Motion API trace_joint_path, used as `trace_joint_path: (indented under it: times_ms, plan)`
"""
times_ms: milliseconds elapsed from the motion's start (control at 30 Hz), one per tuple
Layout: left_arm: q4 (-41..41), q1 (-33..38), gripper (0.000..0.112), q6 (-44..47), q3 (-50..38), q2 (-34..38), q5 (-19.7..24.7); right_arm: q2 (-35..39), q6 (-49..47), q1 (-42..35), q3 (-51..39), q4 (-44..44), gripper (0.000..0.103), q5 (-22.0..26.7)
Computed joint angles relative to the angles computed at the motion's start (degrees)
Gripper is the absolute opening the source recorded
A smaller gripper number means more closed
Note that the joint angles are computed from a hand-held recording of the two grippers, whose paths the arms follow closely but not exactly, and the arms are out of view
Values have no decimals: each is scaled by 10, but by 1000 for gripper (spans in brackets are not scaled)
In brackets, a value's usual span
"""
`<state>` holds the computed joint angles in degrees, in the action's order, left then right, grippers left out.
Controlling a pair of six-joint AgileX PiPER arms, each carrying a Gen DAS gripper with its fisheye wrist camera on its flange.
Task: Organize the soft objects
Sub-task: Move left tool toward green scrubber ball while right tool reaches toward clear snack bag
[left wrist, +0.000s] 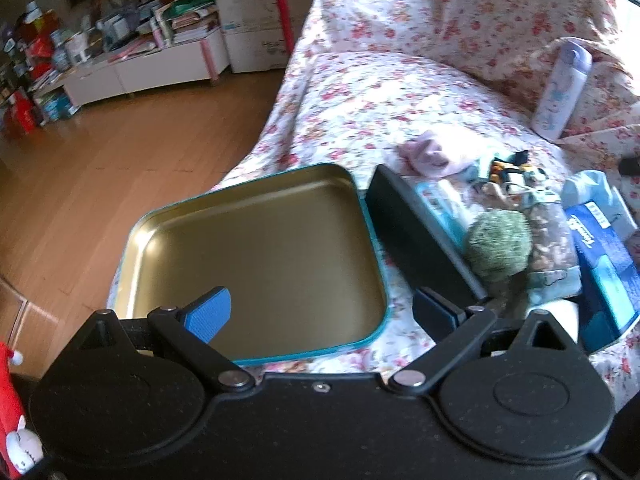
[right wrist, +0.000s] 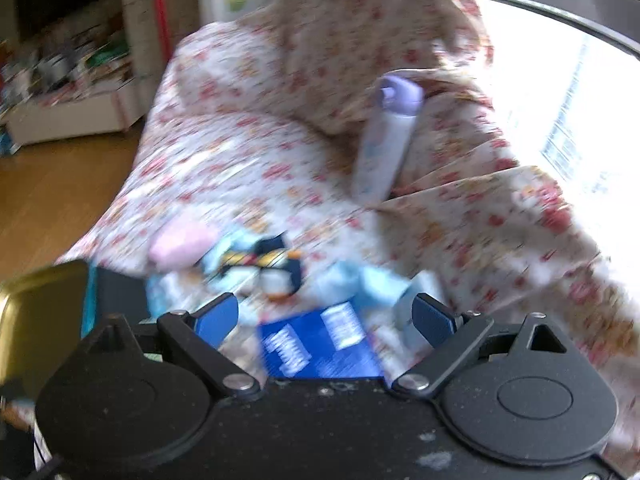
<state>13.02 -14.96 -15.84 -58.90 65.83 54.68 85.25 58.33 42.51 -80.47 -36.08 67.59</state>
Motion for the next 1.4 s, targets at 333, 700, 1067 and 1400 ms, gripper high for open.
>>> trace_joint_path:
  times_ms: [333, 700, 1067, 1400]
  plan:
    - [12, -50, 96, -37, -36, 51, -7, -7, -119, -156, 68, 173, 94, -172]
    - [53, -114, 96, -94, -131, 190, -13, 15, -165, -201, 106, 250, 94, -218]
    - [45, -123, 95, -114, -155, 221, -10, 15, -191, -221, 137, 265, 91, -286]
    - [37, -110, 95, -103, -115, 148, -9, -19, -94, -176, 168, 135, 92, -315]
